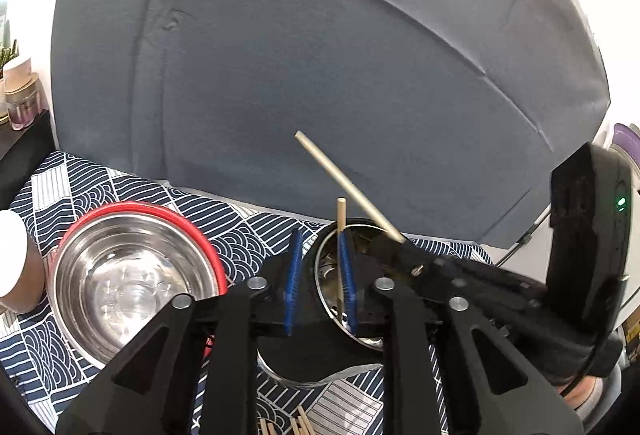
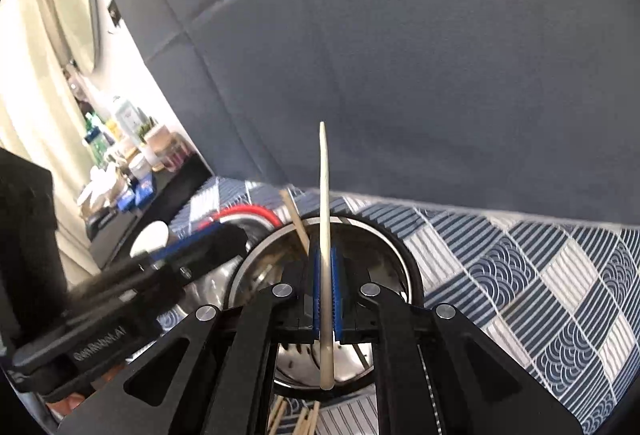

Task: Organize utensils
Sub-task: 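Open the left tool to drop its stick into the holder while the right tool releases its stick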

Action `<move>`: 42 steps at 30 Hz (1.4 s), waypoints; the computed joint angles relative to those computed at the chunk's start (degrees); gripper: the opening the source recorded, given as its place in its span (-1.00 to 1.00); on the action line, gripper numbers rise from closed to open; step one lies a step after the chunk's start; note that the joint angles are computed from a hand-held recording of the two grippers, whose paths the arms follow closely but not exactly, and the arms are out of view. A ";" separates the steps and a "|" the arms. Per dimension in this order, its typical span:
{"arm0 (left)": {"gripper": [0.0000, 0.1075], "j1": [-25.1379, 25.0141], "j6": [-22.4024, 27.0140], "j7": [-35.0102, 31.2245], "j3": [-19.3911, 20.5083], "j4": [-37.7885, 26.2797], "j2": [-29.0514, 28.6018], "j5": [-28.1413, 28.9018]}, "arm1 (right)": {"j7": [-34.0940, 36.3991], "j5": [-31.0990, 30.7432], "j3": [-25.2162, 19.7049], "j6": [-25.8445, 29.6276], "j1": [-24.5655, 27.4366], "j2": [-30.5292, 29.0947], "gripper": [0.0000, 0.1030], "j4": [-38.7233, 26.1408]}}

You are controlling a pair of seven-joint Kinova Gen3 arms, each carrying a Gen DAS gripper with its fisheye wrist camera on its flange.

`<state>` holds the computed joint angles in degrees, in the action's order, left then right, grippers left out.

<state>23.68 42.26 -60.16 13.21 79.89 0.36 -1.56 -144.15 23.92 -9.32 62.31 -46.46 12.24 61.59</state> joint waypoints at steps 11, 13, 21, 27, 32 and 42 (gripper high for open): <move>-0.58 -1.81 0.06 0.73 -0.45 2.45 -2.28 0.73 | 3.81 -6.12 -2.76 10.56 0.75 -3.48 -0.92 -4.32; -0.58 -2.02 0.15 1.30 -0.27 2.81 -2.60 0.60 | 3.65 -5.75 -3.33 14.11 -0.36 -3.67 -0.92 -5.84; -0.47 -2.51 1.29 1.58 0.57 3.88 -4.82 -0.68 | 0.67 -6.21 -3.43 23.70 -2.68 -2.41 -0.91 -10.49; -0.44 -3.46 2.37 1.82 0.87 4.42 -6.53 -0.19 | 1.92 -3.74 -1.42 28.24 -5.29 0.85 -0.83 -18.15; -0.40 -3.91 3.48 1.84 1.56 4.46 -7.33 -0.53 | 1.66 -1.17 0.44 27.56 -6.79 1.30 -0.54 -20.44; -0.20 -4.38 6.26 2.58 2.68 4.83 -8.30 -1.57 | -9.04 4.68 -2.31 22.17 -7.16 -6.82 0.13 -6.29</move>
<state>19.31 48.51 -57.58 15.88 84.72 -7.94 -3.12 -153.19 28.60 -11.64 84.49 -53.61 5.42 55.31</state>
